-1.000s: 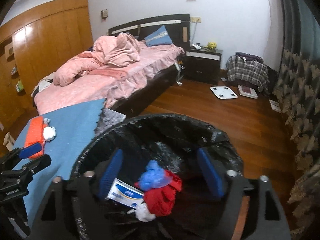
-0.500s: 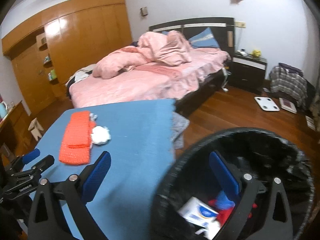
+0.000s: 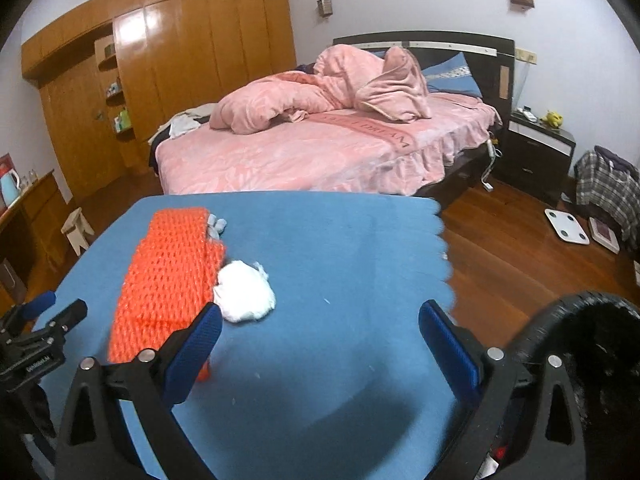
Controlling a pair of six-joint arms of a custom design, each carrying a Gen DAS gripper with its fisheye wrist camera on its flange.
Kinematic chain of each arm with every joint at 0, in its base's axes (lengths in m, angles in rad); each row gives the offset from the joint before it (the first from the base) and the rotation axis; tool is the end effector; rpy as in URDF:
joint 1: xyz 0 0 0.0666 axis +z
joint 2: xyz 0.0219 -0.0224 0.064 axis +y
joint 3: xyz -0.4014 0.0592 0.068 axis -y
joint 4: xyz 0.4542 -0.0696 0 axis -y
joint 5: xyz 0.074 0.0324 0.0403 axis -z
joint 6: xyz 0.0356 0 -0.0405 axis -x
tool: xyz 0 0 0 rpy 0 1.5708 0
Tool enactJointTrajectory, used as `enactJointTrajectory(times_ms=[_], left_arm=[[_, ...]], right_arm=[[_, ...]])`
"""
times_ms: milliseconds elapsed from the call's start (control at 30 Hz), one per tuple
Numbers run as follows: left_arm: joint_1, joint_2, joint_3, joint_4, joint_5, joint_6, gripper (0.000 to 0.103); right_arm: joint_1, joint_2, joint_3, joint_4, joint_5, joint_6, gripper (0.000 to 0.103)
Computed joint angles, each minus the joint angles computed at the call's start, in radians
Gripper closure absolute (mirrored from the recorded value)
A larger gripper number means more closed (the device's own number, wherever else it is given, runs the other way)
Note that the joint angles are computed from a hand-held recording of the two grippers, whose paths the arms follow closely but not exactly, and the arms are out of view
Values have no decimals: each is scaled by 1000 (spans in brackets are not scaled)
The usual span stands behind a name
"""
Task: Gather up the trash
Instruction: 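Grasp the white tissue ball with the right gripper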
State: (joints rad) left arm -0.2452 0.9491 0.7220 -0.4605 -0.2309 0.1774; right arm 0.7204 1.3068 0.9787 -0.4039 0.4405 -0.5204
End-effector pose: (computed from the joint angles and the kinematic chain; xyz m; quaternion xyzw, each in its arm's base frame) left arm 0.3606 -0.0822 0.3251 -0.0188 0.8992 0.0128 0.4369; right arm 0.3798 0.3126 0.3183 -0.0005 0.8957 0.0687 0.4393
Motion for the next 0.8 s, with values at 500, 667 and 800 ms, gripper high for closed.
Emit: enactJointTrajectory(times_ms=[500,667,800], left_arm=[[30,61,10,8,37,15,16],[32,72,16,2,41,12,17],[29,74,17,-3,40,12,18]], right_arm=[[2,176,125,0,-67,34,22],[-7,198,144,-26,-138,44,41],[-6,204,147,-21,-187,75,65]])
